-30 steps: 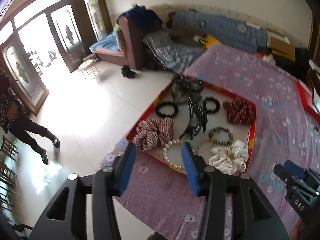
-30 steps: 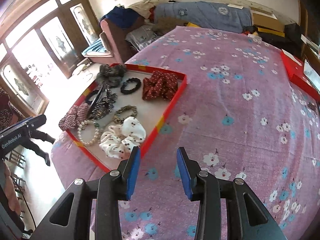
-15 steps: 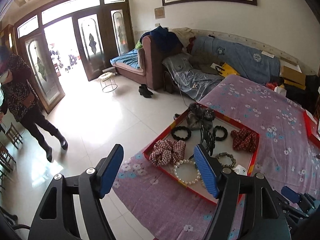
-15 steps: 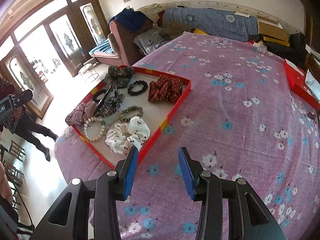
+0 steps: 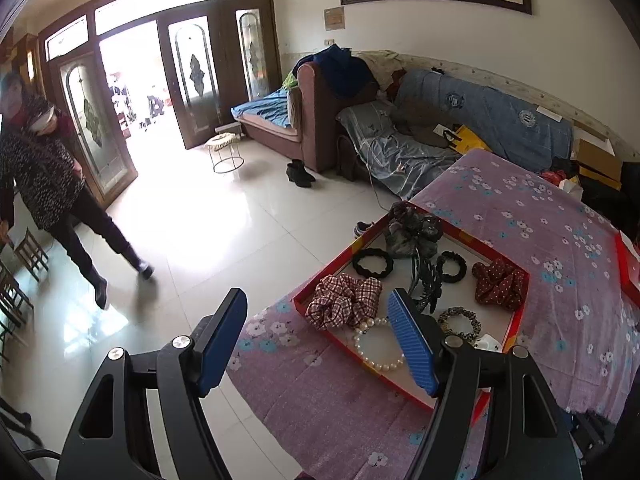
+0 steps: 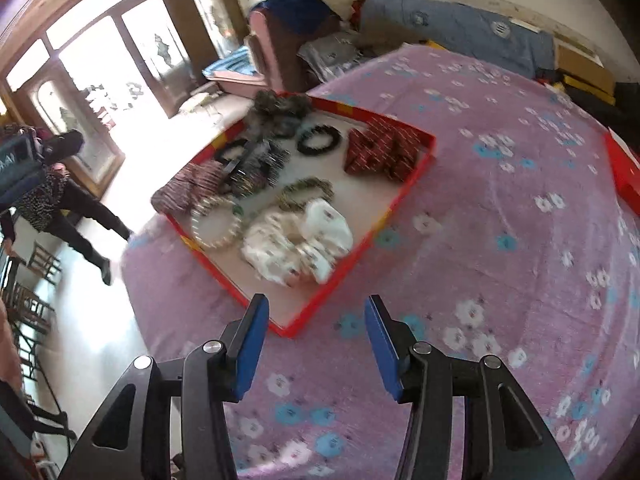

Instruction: Organize jewelry

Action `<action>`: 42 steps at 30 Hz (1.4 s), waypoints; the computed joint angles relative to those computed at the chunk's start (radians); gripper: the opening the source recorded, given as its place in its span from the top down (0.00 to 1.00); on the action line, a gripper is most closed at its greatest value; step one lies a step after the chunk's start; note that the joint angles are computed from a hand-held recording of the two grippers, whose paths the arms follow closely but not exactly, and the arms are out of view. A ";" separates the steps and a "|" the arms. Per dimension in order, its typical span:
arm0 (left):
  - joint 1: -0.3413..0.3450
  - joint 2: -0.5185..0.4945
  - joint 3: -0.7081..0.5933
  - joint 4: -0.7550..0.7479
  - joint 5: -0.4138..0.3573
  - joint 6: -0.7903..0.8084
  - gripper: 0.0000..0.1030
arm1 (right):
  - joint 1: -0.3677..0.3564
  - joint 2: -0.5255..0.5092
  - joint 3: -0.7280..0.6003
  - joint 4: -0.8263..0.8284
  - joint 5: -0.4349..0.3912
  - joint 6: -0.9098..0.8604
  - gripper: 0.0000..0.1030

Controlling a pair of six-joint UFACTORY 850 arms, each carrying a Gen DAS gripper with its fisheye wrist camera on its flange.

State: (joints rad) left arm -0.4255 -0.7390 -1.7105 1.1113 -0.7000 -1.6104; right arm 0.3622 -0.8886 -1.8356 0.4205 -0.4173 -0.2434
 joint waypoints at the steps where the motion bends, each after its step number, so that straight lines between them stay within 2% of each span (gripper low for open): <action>1: 0.003 0.000 0.003 0.004 0.012 -0.015 0.30 | -0.005 0.001 0.006 0.002 -0.003 0.016 0.47; 4: 0.006 -0.027 -0.025 -0.034 0.022 0.018 0.29 | -0.020 0.022 0.049 -0.006 0.019 0.066 0.47; 8: 0.000 -0.084 -0.104 -0.117 0.033 0.125 0.29 | -0.046 0.064 0.125 -0.112 0.066 0.216 0.47; 13: -0.028 -0.126 -0.167 -0.113 0.063 0.179 0.29 | -0.096 0.096 0.184 -0.240 0.093 0.450 0.47; 17: -0.040 -0.143 -0.196 -0.114 0.065 0.201 0.29 | -0.111 0.112 0.208 -0.288 0.105 0.523 0.47; 20: -0.039 -0.133 -0.183 -0.100 0.050 0.178 0.29 | -0.109 0.118 0.215 -0.282 0.111 0.505 0.47; 23: -0.037 -0.094 -0.124 -0.019 0.001 0.084 0.29 | -0.102 0.121 0.219 -0.235 0.130 0.434 0.46; 28: -0.045 -0.028 -0.020 0.108 -0.142 -0.066 0.28 | -0.077 0.096 0.190 -0.086 0.128 0.245 0.45; 29: -0.049 -0.010 0.006 0.135 -0.168 -0.098 0.25 | -0.072 0.087 0.181 -0.039 0.122 0.191 0.45; 30: -0.053 0.003 0.027 0.163 -0.197 -0.130 0.16 | -0.067 0.081 0.174 -0.008 0.116 0.155 0.45; 36: -0.080 0.079 0.142 0.371 -0.339 -0.330 0.00 | -0.037 0.041 0.115 0.094 0.076 0.022 0.45; 40: -0.072 0.083 0.133 0.426 -0.301 -0.327 0.00 | -0.021 0.046 0.102 0.010 0.085 0.075 0.45; 42: -0.057 0.082 0.123 0.447 -0.207 -0.308 0.00 | -0.012 0.051 0.094 -0.099 0.099 0.174 0.45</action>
